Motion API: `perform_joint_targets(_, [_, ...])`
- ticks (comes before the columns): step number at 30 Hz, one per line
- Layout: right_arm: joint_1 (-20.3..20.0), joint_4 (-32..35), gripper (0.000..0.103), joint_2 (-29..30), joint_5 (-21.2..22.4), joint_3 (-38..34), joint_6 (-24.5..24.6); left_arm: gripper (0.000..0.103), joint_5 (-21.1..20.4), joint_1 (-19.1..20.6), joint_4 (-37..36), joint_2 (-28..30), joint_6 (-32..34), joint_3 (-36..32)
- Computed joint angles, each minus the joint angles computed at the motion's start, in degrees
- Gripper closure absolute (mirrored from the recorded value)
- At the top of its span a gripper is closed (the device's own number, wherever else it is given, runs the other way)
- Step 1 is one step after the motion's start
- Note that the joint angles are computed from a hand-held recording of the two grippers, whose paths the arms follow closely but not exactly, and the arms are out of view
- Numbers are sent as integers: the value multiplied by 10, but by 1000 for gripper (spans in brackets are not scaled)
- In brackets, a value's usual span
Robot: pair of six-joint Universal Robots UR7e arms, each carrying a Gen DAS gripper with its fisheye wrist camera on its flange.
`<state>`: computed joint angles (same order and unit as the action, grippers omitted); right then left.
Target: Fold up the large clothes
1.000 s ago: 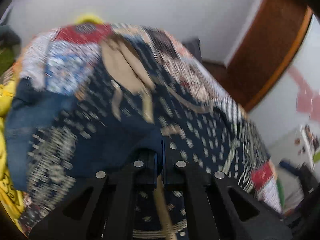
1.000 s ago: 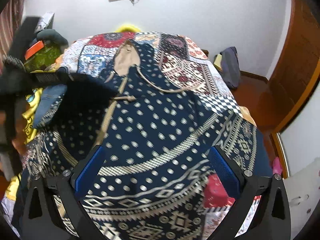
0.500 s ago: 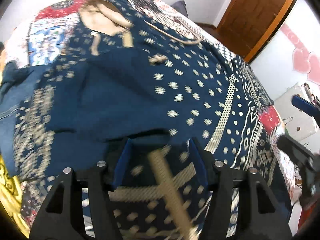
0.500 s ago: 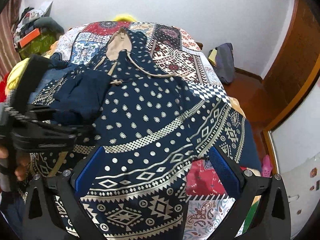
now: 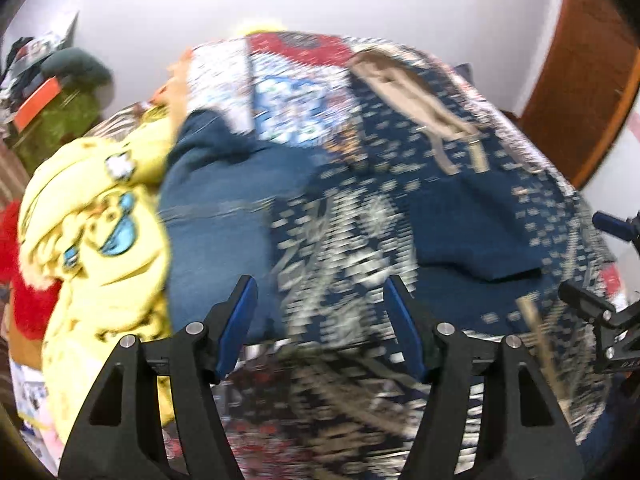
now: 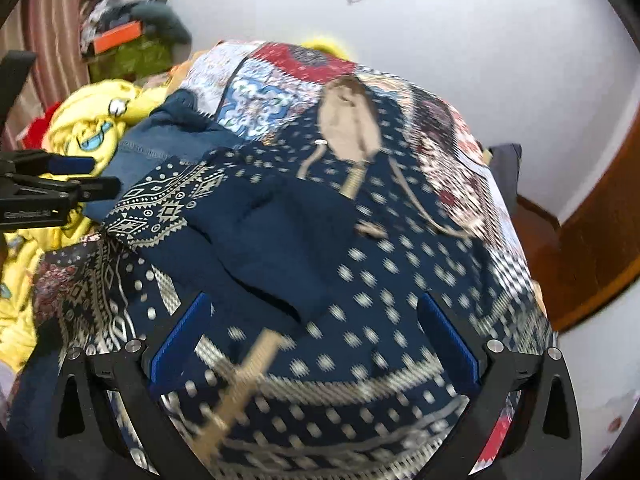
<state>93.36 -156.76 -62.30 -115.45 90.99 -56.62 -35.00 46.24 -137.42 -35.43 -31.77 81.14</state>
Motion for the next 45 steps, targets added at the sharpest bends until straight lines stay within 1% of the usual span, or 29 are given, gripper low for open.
perform_joint_targets(2, [8, 10, 2, 23, -1, -10, -6, 39, -1, 9, -1, -8, -7, 16])
perform_joint_targets(4, [13, 14, 6, 40, -3, -15, -16, 39, -9, 18, -2, -13, -11, 26])
perform_joint_targets(6, [17, 17, 15, 62, -12, -24, -27, 39, -16, 27, -6, -13, -15, 33])
perform_joint_targets(7, [18, 21, 17, 73, -16, -31, -28, 39, -20, 30, -6, -12, -16, 35])
perform_joint_targets(9, [19, 29, 30, 88, -22, -41, -27, 39, -26, 35, -5, -9, -19, 34])
perform_joint_targets(10, [18, 34, 33, 100, -27, -50, -24, 39, -29, 37, -6, -7, -20, 35])
perform_joint_targets(12, [18, 42, 57, 114, -37, -62, -18, 39, -31, 39, -2, -3, -20, 33])
perform_joint_targets(13, [16, 45, 60, 121, -36, -68, -13, 39, -31, 40, 1, 0, -20, 31])
perform_joint_targets(14, [16, 35, 64, 124, -35, -70, -16, 39, -31, 41, 5, 3, -20, 29])
perform_joint_targets(15, [15, 29, 70, 125, -34, -69, -20, 39, -31, 41, 10, 6, -21, 26])
perform_joint_targets(16, [15, 23, 74, 127, -35, -70, -27, 39, -31, 41, 16, 7, -23, 24])
perform_joint_targets(18, [14, 15, 92, 128, -39, -73, -32, 39, -33, 42, 27, 12, -26, 18])
perform_joint_targets(19, [13, 28, 93, 126, -37, -79, -26, 39, -32, 43, 31, 13, -27, 17])
perform_joint_targets(21, [5, 90, 94, 113, -9, -98, 14, 38, -28, 43, 36, 17, -33, 14])
perform_joint_targets(27, [-18, 109, 94, 56, 59, -103, 70, 37, -27, 46, 44, 20, -56, 10])
perform_joint_targets(31, [-40, 114, 94, 26, 86, -119, 104, 36, -20, 44, 64, 23, -75, 5])
perform_joint_targets(35, [-69, 133, 94, 11, 96, -138, 139, 36, -13, 42, 83, 27, -93, -2])
perform_joint_targets(40, [-98, 147, 94, 7, 73, -146, 161, 36, -13, 41, 102, 27, -119, -7])
perform_joint_targets(45, [-125, 168, 94, -2, 65, -146, 174, 34, -12, 42, 126, 29, -140, -15])
